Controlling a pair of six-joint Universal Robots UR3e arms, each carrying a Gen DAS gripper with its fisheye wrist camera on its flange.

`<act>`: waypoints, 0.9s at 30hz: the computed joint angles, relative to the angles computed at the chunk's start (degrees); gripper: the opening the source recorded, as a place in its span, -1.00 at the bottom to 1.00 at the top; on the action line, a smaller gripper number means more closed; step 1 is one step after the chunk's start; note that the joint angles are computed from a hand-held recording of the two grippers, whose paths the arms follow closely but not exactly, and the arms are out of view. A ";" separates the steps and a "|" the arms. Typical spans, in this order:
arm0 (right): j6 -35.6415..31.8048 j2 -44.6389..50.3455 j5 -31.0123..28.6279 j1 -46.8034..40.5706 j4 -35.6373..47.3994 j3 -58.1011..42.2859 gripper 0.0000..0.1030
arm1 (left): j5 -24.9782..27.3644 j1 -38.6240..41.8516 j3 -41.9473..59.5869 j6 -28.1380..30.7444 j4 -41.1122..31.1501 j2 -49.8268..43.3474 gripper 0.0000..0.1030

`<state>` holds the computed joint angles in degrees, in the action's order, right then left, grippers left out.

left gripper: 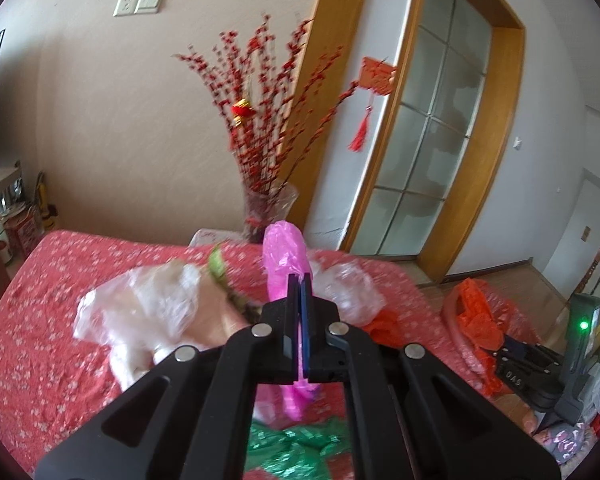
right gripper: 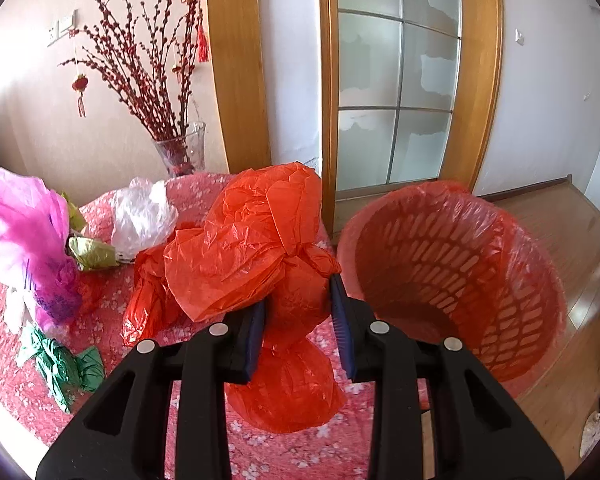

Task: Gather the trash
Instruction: 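Lift the orange-red bag with the right gripper while the left gripper grasps the pink bag, then drop the orange-red bag and pink bag into the red wastebasket with both grippers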

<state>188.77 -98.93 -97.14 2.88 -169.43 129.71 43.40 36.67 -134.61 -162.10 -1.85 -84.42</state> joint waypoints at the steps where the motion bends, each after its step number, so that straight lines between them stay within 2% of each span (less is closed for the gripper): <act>1: -0.23 -0.72 0.16 -0.46 0.32 0.16 -0.39 | -0.15 -0.47 0.26 -0.37 -0.22 0.41 -0.95; 7: -1.87 -4.81 1.06 -3.64 2.01 1.41 -0.39 | -0.93 -4.93 3.63 -2.92 -1.44 0.94 -0.95; 13: -4.16 -10.42 2.85 -9.09 4.80 3.13 -0.39 | 0.94 -13.88 8.35 -6.31 1.15 -2.53 -0.95; 22: -9.08 -20.41 8.07 -21.65 12.47 4.02 -0.39 | 5.95 -31.18 21.03 -12.33 4.21 -15.53 -0.95; 27: -13.53 -26.85 14.48 -32.88 18.45 4.05 -0.39 | 8.49 -39.33 30.60 -15.42 3.05 -23.29 -0.95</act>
